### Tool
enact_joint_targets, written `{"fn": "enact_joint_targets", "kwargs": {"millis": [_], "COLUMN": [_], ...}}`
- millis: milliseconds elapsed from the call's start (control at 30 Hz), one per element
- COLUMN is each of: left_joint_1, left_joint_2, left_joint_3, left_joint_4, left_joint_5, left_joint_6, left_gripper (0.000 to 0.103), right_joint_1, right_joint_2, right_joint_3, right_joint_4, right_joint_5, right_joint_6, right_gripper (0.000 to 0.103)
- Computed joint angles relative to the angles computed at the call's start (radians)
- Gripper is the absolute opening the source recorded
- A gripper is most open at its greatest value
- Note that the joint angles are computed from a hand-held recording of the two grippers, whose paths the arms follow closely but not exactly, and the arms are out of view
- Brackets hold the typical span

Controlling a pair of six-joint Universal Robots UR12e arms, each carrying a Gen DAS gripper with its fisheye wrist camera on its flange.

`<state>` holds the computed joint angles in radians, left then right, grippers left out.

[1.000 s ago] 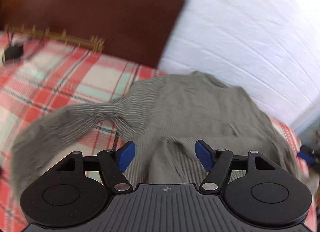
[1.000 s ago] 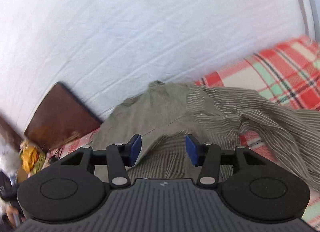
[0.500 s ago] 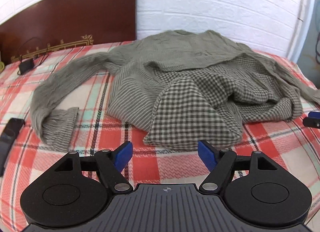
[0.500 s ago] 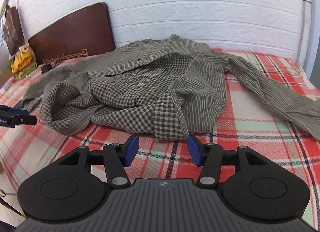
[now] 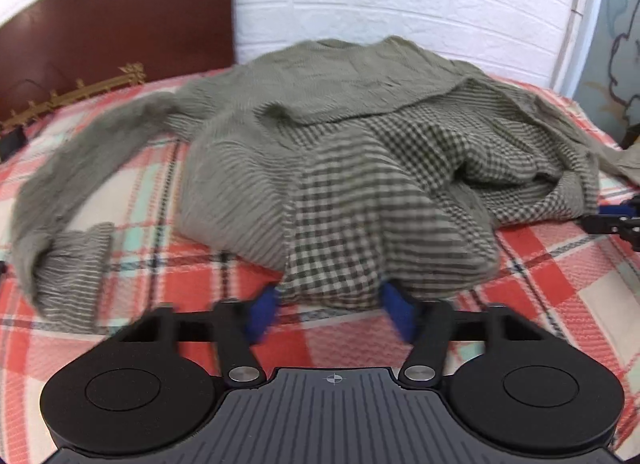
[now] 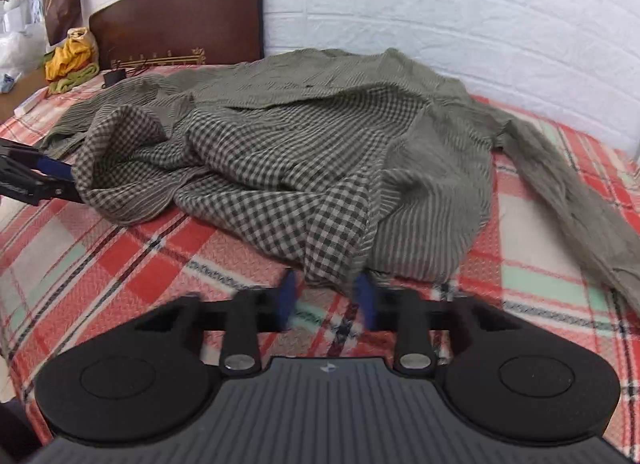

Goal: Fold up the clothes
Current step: 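Fold the hem up over the shirt body with both grippers and release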

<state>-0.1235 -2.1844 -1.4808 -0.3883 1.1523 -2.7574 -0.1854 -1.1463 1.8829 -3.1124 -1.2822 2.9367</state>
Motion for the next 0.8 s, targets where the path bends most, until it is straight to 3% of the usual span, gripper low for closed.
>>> {"fn": "enact_joint_targets", "kwargs": {"millis": [67, 100, 200, 300, 400, 500, 567, 667, 700, 733, 800], "left_joint_1": [0.004, 0.005, 0.018, 0.052, 0.08, 0.107, 0.111, 0.11, 0.109, 0.104, 0.093], "left_joint_2": [0.002, 0.005, 0.024, 0.043, 0.06, 0.074, 0.083, 0.095, 0.096, 0.098, 0.108], "left_joint_3": [0.007, 0.011, -0.003, -0.003, -0.018, -0.038, -0.048, -0.066, -0.071, -0.08, -0.111], "left_joint_4": [-0.042, -0.064, -0.064, -0.104, -0.08, -0.05, -0.079, -0.183, -0.226, -0.257, -0.225], "left_joint_5": [-0.037, -0.048, -0.118, -0.262, -0.366, -0.447, -0.433, -0.393, -0.376, -0.341, -0.267], "left_joint_6": [0.015, 0.021, 0.003, -0.074, -0.159, -0.242, -0.234, -0.205, -0.194, -0.192, -0.194], "left_gripper": [0.004, 0.0, 0.0, 0.0, 0.0, 0.0, 0.0, 0.007, 0.02, 0.022, 0.023], "right_joint_1": [-0.004, -0.008, -0.035, -0.072, -0.114, -0.149, -0.156, -0.144, -0.14, -0.136, -0.125], "right_joint_2": [-0.01, -0.016, -0.037, -0.052, -0.047, -0.024, -0.019, -0.038, -0.04, -0.042, -0.046], "right_joint_3": [0.001, 0.002, 0.004, 0.008, 0.016, 0.027, 0.033, 0.052, 0.056, 0.06, 0.071], "right_joint_4": [0.023, 0.033, 0.067, 0.062, -0.02, -0.167, -0.218, -0.121, -0.081, -0.045, -0.012], "right_joint_5": [0.008, 0.021, 0.121, 0.262, 0.423, 0.556, 0.563, 0.483, 0.468, 0.451, 0.414], "right_joint_6": [0.022, 0.035, 0.112, 0.221, 0.387, 0.581, 0.653, 0.596, 0.587, 0.576, 0.556], "right_gripper": [0.01, 0.01, 0.006, 0.005, 0.004, 0.004, 0.004, 0.005, 0.005, 0.006, 0.009]}}
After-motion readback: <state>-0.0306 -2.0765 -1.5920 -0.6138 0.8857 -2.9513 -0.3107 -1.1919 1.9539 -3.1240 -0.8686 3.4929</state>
